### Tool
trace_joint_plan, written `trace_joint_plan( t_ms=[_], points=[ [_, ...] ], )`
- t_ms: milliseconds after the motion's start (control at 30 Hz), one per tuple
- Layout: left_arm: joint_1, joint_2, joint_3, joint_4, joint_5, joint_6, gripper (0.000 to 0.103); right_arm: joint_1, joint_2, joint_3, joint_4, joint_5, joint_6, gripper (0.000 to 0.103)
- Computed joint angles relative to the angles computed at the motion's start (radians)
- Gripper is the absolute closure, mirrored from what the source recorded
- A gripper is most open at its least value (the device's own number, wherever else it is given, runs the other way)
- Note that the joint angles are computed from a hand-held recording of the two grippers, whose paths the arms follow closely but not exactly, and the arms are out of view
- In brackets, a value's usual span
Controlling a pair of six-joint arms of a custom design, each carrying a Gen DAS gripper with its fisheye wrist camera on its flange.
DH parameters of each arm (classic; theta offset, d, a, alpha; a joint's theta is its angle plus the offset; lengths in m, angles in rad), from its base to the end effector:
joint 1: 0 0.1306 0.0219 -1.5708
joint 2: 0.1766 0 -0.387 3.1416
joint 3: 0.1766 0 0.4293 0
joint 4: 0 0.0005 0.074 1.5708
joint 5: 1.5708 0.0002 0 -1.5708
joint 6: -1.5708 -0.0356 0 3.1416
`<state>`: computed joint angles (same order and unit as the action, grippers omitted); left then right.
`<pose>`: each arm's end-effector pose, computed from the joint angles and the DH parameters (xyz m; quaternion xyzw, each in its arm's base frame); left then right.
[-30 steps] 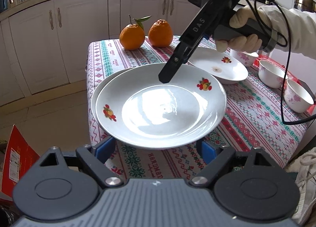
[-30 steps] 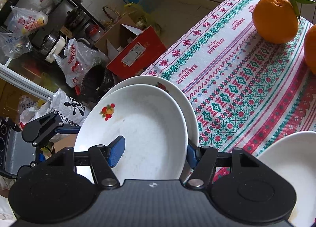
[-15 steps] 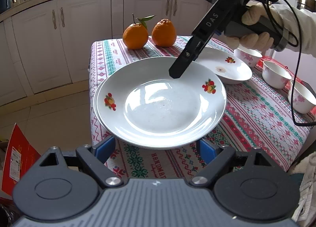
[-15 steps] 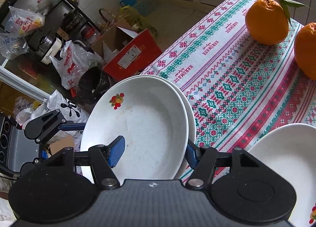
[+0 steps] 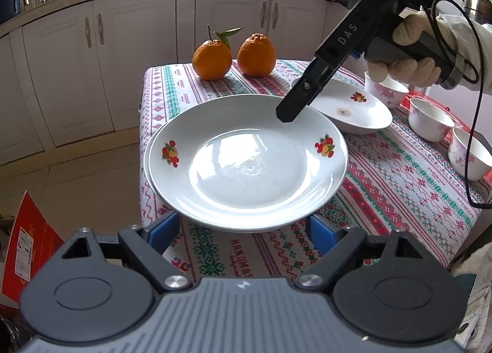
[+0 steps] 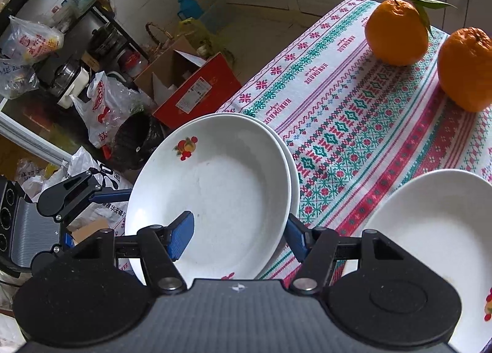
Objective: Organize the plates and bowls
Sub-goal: 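Open both grippers and withdraw them from the stacked plates, then move the left gripper toward the flat plate with the brown stain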
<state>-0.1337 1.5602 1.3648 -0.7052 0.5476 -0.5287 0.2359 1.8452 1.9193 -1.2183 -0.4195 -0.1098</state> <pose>0.5640 -0.0951 0.3470 0.3797 0.8309 -0.1883 0.3606 0.6410 0.1685 0.4136 -0.1042 0.9512 0.2361 0.1690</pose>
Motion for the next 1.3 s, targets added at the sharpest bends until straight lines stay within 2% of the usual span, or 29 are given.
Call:
trace_joint_plan(
  t_ms=[333,433,533,633,833,867,1000,1133,1233,1300],
  points=[
    [-0.001,-0.013,-0.014,0.027,-0.002,0.006,0.013,0.011,-0.058,-0.076,0.043,0.051,-0.014,0.031],
    [-0.004,-0.033,-0.033,0.046,-0.003,0.006,0.012,0.019,-0.100,-0.126,0.083,0.083,-0.034,0.023],
    [-0.006,-0.056,-0.054,0.065,0.005,0.012,0.007,0.031,-0.160,-0.200,0.149,0.126,-0.076,0.014],
    [-0.010,-0.087,-0.082,0.097,0.009,0.021,0.006,0.050,-0.239,-0.295,0.233,0.207,-0.127,0.008],
    [-0.022,-0.137,-0.129,0.148,0.011,0.033,0.003,0.150,-0.394,-0.490,0.369,0.575,-0.155,0.000],
    [-0.024,-0.143,-0.134,0.153,0.013,0.035,0.002,0.162,-0.415,-0.520,0.387,0.609,-0.167,0.000],
    [-0.041,-0.171,-0.163,0.193,-0.001,0.035,0.001,0.192,-0.474,-0.617,0.427,0.699,-0.256,0.000],
    [-0.063,-0.186,-0.175,0.220,-0.027,0.028,0.001,0.219,-0.502,-0.670,0.415,0.791,-0.305,0.000],
    [-0.075,-0.181,-0.166,0.213,-0.024,0.034,0.001,0.235,-0.519,-0.706,0.427,0.865,-0.308,0.000],
    [-0.088,-0.174,-0.154,0.206,-0.032,0.036,0.001,0.232,-0.524,-0.720,0.425,0.883,-0.329,0.000]
  ],
)
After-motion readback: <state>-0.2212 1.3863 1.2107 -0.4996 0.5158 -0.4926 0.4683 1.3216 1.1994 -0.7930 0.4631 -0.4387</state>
